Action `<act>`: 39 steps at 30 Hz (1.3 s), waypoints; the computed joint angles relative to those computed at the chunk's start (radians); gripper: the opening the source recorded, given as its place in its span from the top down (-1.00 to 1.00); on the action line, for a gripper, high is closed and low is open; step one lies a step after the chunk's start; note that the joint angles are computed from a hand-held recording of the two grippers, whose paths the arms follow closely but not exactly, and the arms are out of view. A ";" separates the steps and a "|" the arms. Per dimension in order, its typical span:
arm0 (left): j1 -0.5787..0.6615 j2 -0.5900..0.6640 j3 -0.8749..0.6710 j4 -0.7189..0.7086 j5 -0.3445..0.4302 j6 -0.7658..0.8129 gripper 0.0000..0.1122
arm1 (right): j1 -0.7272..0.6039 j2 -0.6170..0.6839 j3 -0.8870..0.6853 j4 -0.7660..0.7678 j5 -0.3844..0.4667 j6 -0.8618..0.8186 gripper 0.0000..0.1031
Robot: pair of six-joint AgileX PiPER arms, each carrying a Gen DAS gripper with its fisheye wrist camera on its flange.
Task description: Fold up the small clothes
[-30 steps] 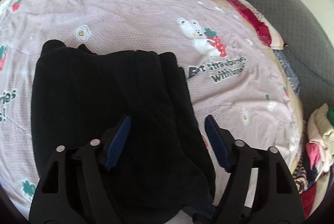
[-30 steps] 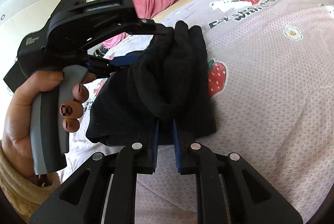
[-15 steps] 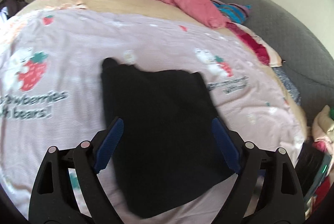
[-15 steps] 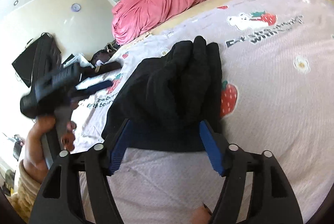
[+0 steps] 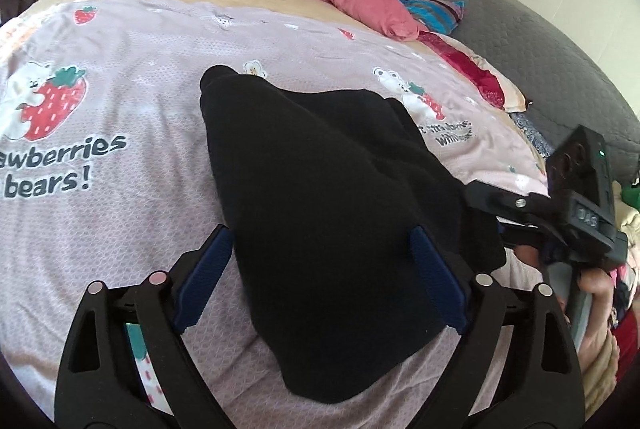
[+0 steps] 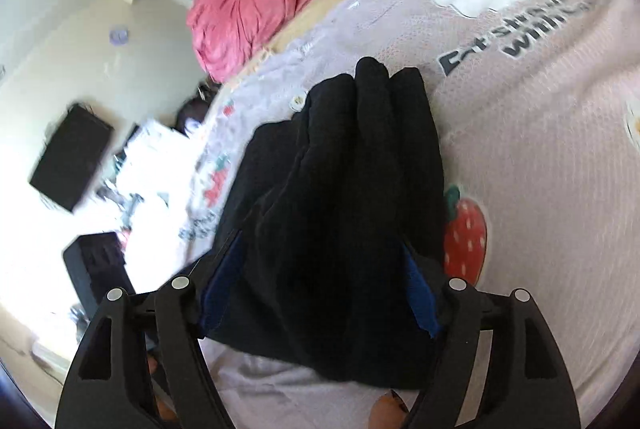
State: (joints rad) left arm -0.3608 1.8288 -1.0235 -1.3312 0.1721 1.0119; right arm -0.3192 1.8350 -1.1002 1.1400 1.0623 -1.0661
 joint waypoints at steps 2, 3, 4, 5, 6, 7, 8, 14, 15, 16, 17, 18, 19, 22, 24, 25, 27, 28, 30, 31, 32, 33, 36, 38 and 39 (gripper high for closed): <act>0.001 0.004 -0.005 -0.007 -0.002 0.023 -0.52 | 0.026 0.005 -0.017 -0.011 -0.043 0.015 -0.38; 0.003 0.006 -0.006 -0.022 0.002 0.037 -0.52 | 0.035 0.018 -0.031 -0.008 -0.047 0.030 -0.32; 0.010 0.010 -0.007 -0.053 0.016 0.064 -0.52 | 0.042 0.030 -0.043 -0.002 -0.053 0.039 -0.27; 0.012 0.013 -0.008 -0.082 0.022 0.087 -0.53 | 0.050 0.030 -0.045 0.005 -0.071 0.044 -0.16; 0.016 0.015 -0.004 -0.124 0.027 0.124 -0.54 | 0.053 0.031 -0.044 0.005 -0.084 0.034 0.05; 0.019 0.017 -0.001 -0.163 0.028 0.159 -0.55 | 0.061 0.028 -0.045 0.005 -0.100 0.022 0.19; 0.019 0.019 0.002 -0.193 0.026 0.185 -0.56 | 0.071 0.026 -0.044 0.014 -0.109 0.006 0.43; 0.017 0.008 0.020 -0.227 0.029 0.213 -0.57 | 0.098 -0.036 0.016 0.063 -0.189 -0.092 0.71; 0.015 0.003 0.026 -0.238 0.028 0.226 -0.57 | 0.097 -0.050 0.026 0.067 -0.195 -0.106 0.72; 0.016 -0.003 0.033 -0.258 0.031 0.249 -0.57 | 0.097 -0.061 0.035 0.072 -0.203 -0.119 0.73; 0.016 -0.007 0.042 -0.280 0.034 0.271 -0.57 | 0.093 -0.073 0.043 0.075 -0.204 -0.135 0.73; 0.018 -0.009 0.045 -0.281 0.041 0.270 -0.57 | 0.089 -0.078 0.046 0.074 -0.204 -0.145 0.74; 0.020 -0.013 0.049 -0.282 0.050 0.268 -0.57 | 0.087 -0.086 0.052 0.073 -0.205 -0.151 0.74; 0.016 -0.020 0.051 -0.247 0.059 0.238 -0.57 | 0.074 -0.113 0.075 0.066 -0.216 -0.169 0.74; 0.011 -0.012 0.047 -0.213 0.066 0.207 -0.57 | 0.075 -0.118 0.094 0.050 -0.257 -0.192 0.75; 0.010 -0.004 0.043 -0.194 0.071 0.185 -0.57 | 0.082 -0.116 0.099 0.035 -0.284 -0.195 0.75; 0.014 0.016 0.034 -0.159 0.098 0.139 -0.57 | 0.104 -0.102 0.106 0.010 -0.346 -0.185 0.75; 0.012 0.020 0.032 -0.149 0.103 0.127 -0.57 | 0.100 -0.092 0.108 0.014 -0.347 -0.186 0.75; 0.001 0.020 0.037 -0.135 0.093 0.116 -0.57 | 0.076 -0.083 0.111 0.043 -0.312 -0.195 0.73; -0.004 0.018 0.038 -0.121 0.086 0.103 -0.57 | 0.068 -0.081 0.112 0.054 -0.294 -0.197 0.72; -0.006 0.018 0.038 -0.113 0.083 0.092 -0.57 | 0.057 -0.070 0.101 0.047 -0.259 -0.187 0.62; -0.005 0.019 0.039 -0.109 0.083 0.085 -0.57 | 0.050 -0.057 0.086 0.025 -0.228 -0.177 0.53; -0.001 0.015 0.050 -0.134 0.090 0.104 -0.57 | 0.026 -0.058 0.095 0.025 -0.203 -0.171 0.42; -0.007 0.005 0.064 -0.149 0.081 0.118 -0.57 | -0.001 -0.051 0.098 0.029 -0.148 -0.173 0.40; -0.009 0.001 0.067 -0.149 0.079 0.117 -0.57 | -0.012 -0.054 0.105 0.033 -0.132 -0.180 0.37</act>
